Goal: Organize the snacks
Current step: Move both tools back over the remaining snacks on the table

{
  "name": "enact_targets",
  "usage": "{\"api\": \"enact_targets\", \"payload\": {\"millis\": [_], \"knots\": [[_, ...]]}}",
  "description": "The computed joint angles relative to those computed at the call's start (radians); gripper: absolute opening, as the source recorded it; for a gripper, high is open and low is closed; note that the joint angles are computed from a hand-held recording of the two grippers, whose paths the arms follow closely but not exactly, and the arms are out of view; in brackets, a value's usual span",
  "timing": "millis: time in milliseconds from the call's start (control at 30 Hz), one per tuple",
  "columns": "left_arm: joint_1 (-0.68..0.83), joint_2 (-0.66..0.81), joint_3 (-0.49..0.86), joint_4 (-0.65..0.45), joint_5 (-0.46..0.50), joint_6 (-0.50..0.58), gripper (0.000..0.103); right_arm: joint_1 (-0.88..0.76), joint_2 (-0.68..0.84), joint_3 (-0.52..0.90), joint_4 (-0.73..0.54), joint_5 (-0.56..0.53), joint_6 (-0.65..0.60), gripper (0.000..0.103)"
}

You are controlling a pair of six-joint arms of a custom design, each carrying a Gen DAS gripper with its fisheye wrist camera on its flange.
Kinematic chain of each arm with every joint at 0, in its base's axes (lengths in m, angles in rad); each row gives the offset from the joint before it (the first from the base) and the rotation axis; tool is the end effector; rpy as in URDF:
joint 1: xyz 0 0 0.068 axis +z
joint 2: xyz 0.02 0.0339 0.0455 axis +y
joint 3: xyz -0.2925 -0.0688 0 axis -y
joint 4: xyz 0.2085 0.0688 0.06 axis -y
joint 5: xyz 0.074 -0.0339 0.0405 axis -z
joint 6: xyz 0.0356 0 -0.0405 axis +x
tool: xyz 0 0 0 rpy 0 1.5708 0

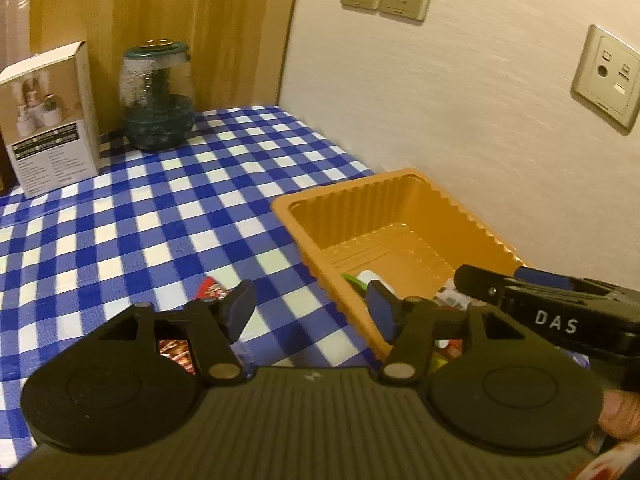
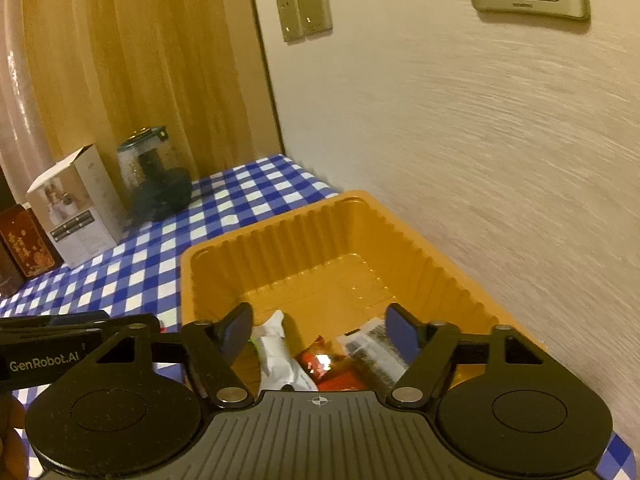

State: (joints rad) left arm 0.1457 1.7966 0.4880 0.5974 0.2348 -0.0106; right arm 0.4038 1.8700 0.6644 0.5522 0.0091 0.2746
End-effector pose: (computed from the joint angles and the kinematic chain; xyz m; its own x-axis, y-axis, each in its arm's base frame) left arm 0.2780 0.0324 0.1418 -0.6461 -0.1052 -0.7559 0.0263 0.9868 -0.1599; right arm 0.2978 0.1269 0.1531 -0.6428 0.0202 -0.7658 -0.2202 0.9526 0.2100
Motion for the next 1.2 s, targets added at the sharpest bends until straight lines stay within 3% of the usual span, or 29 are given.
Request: {"api": "enact_targets", "payload": {"millis": [400, 933, 1200], "knots": [[0.129, -0.044, -0.052, -0.017, 0.016, 0.087, 0.078, 0.054, -0.013, 0.001, 0.007, 0.012, 0.035, 0.084], [0.566, -0.088, -0.086, -0.117, 0.146, 0.284, 0.085, 0.258, -0.055, -0.043, 0.092, 0.03, 0.06, 0.084], [0.631, -0.057, -0.064, -0.165, 0.188, 0.39, 0.085, 0.379, -0.01, -0.015, 0.077, 0.032, 0.045, 0.084]]}}
